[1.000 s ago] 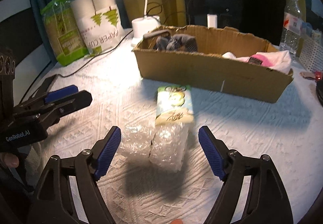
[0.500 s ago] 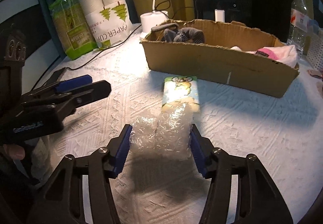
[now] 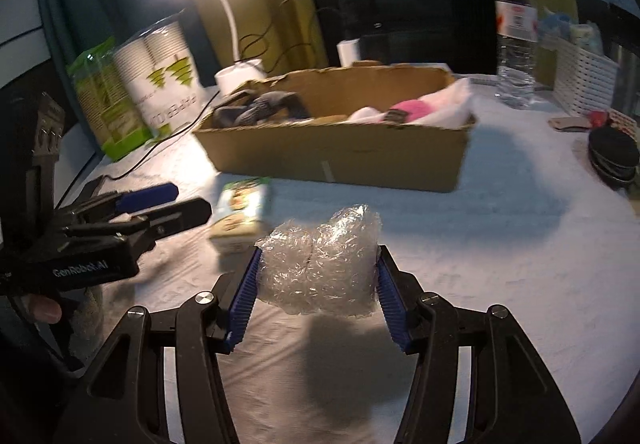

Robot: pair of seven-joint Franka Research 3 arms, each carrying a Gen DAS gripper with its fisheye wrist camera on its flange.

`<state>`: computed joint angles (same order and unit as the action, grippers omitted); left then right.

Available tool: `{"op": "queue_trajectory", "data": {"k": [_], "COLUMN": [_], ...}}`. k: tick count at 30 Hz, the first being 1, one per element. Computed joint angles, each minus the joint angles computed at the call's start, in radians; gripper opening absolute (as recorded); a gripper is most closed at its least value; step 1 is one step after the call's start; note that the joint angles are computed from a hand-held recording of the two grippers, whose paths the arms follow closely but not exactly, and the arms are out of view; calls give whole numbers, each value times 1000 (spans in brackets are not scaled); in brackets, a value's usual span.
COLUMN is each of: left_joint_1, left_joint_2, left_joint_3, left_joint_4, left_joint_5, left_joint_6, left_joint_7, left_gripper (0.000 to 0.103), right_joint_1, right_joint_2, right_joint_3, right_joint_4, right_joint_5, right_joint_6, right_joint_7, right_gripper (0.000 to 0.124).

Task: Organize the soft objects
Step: 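Grasp the bubble wrap with the right gripper and lift it, then grasp the cartoon tissue pack with the left gripper and lift it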

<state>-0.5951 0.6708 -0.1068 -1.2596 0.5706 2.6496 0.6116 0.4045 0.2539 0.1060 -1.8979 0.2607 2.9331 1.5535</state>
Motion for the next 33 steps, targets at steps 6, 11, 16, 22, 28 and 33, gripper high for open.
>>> {"op": "queue_trajectory", "data": {"k": [6, 11, 16, 22, 28, 33], "left_joint_1": [-18, -43, -60, -53, -42, -32], "left_joint_2": [138, 257, 300, 274, 210, 141], "left_joint_3": [-22, -12, 6, 1, -7, -11], "left_joint_4": [226, 428, 504, 456, 347, 238], "left_joint_5": [-67, -125, -152, -169, -166, -142], "left_joint_6": [-155, -304, -342, -298, -222, -151], "left_joint_7": [107, 182, 222, 245, 243, 222], "left_gripper": [74, 73, 72, 59, 53, 52], "right_joint_1": [-39, -64, -70, -61, -36, -21], "right_joint_2": [-4, 1, 8, 10, 8, 4], "right_joint_3": [10, 21, 24, 17, -6, -16], "right_joint_4": [-7, -4, 4, 11, 18, 21], "right_joint_5": [50, 98, 123, 121, 73, 30], "right_joint_6": [15, 18, 14, 14, 9, 6], "right_joint_7": [-42, -84, -108, -107, -67, -34], "right_gripper": [58, 58, 58, 58, 58, 58]}}
